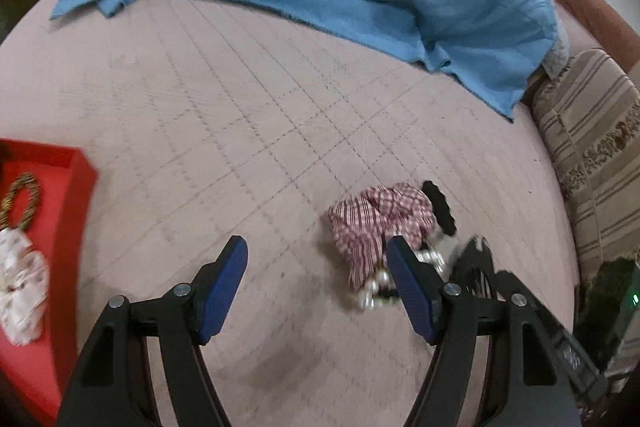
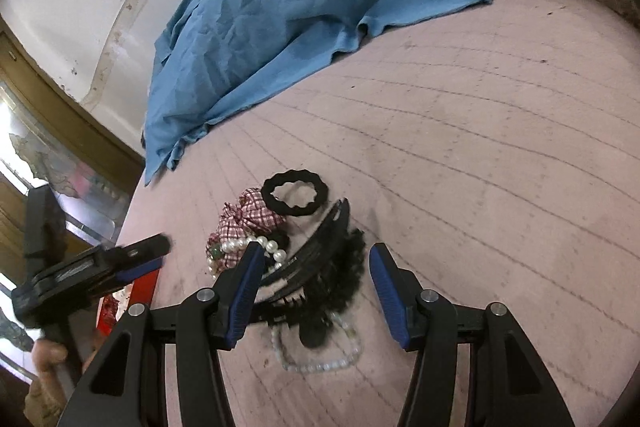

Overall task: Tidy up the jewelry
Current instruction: 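Grasp the plaid scrunchie with the left gripper while the right grasps the black hair clip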

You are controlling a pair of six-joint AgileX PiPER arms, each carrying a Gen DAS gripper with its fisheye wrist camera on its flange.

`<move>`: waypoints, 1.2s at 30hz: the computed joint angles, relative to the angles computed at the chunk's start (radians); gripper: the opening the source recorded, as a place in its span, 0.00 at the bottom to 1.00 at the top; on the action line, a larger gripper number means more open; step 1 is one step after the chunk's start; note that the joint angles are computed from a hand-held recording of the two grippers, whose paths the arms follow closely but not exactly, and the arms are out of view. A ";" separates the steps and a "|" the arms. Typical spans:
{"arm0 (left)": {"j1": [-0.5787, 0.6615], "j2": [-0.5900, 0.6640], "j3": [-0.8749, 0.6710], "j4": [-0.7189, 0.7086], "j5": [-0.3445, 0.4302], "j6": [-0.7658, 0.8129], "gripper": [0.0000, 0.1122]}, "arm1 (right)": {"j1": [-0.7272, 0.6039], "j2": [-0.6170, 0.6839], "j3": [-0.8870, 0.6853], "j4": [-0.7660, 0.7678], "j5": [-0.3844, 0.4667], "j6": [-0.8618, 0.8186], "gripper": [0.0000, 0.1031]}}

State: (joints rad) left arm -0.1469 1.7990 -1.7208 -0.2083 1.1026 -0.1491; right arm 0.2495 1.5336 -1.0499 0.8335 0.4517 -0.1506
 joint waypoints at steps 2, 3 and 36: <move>-0.003 0.049 -0.038 -0.012 0.012 -0.001 0.63 | -0.005 0.020 -0.008 0.053 0.009 -0.058 0.57; -0.005 0.066 -0.053 -0.017 0.016 0.000 0.63 | -0.005 0.029 -0.011 0.076 0.011 -0.081 0.56; 0.080 -0.312 0.099 -0.105 0.035 0.138 0.09 | 0.076 -0.144 0.037 -0.024 -0.047 0.046 0.05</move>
State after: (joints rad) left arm -0.0670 1.4875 -1.6218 -0.3135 1.1374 -0.0116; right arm 0.3259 1.3894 -1.0134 0.8091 0.4049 -0.1043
